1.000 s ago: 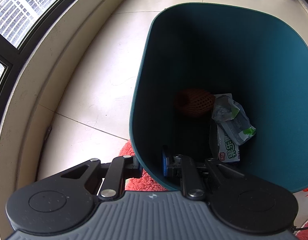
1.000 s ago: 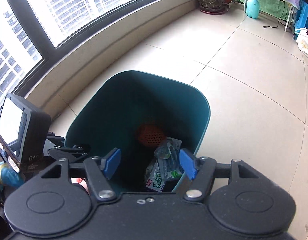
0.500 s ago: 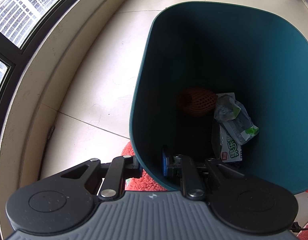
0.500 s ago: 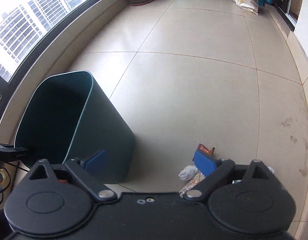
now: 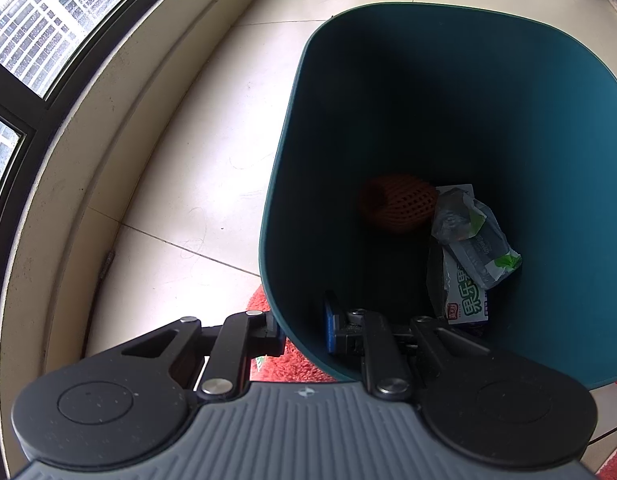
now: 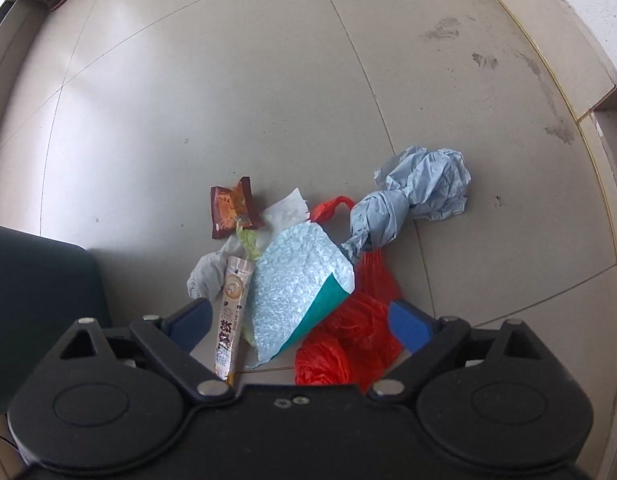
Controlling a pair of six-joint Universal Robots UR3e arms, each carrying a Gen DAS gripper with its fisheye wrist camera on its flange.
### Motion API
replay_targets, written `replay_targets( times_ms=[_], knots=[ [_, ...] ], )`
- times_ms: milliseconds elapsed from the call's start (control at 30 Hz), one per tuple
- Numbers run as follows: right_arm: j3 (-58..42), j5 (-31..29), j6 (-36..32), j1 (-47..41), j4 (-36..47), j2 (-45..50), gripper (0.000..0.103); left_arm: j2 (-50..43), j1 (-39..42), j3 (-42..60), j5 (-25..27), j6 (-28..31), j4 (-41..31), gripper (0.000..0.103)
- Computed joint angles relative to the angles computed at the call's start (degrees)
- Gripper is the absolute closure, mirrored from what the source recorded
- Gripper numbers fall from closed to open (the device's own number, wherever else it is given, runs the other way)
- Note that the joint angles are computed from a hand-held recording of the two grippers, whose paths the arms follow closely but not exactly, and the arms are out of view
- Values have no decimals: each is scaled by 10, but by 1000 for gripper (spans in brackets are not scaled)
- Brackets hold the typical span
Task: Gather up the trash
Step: 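Move the right tool back down toward the remaining trash pile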
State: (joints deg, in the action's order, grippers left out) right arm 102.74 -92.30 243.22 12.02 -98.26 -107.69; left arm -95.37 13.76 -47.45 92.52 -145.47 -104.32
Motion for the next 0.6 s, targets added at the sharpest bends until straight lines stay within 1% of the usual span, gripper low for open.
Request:
replay_targets(
  times_ms=[33, 100, 167, 200, 233, 267, 300, 367, 400, 433, 467, 500, 533, 567, 600],
  knots=[
    [13, -4, 8, 2, -11, 3, 14, 0, 0, 0, 0, 0, 0, 86],
    [37, -2, 23, 0, -34, 2, 17, 5, -1, -9, 1, 1, 6, 86],
    [65, 7, 37, -9, -58, -3, 24, 10, -2, -18, 2, 3, 13, 86],
    [77, 12, 42, -11, -70, -1, 25, 12, -3, -22, 3, 3, 15, 86],
    [85, 14, 48, -11, -79, 4, 27, 15, -4, -29, 4, 3, 20, 86],
    [90, 14, 52, -9, -86, 10, 33, 17, -5, -32, 5, 3, 23, 86],
    [91, 12, 56, -7, -88, 15, 36, 18, -6, -35, 6, 3, 25, 86],
    [96, 9, 63, -5, -94, 25, 47, 19, -7, -39, 7, 2, 27, 86],
    [97, 9, 65, -4, -96, 26, 49, 20, -7, -40, 7, 2, 27, 86],
    [99, 8, 68, -3, -98, 26, 53, 19, -7, -40, 7, 2, 28, 86],
    [100, 6, 70, -3, -98, 27, 61, 20, -7, -40, 7, 2, 28, 86],
    [97, 3, 74, -1, -94, 29, 66, 20, -7, -41, 6, 2, 29, 86],
    [98, 1, 75, -1, -92, 30, 75, 20, -7, -41, 6, 2, 29, 86],
    [94, 0, 76, 0, -84, 32, 81, 19, -7, -41, 6, 1, 28, 86],
    [95, -1, 76, 0, -84, 31, 83, 20, -7, -41, 6, 1, 27, 86]
  ],
)
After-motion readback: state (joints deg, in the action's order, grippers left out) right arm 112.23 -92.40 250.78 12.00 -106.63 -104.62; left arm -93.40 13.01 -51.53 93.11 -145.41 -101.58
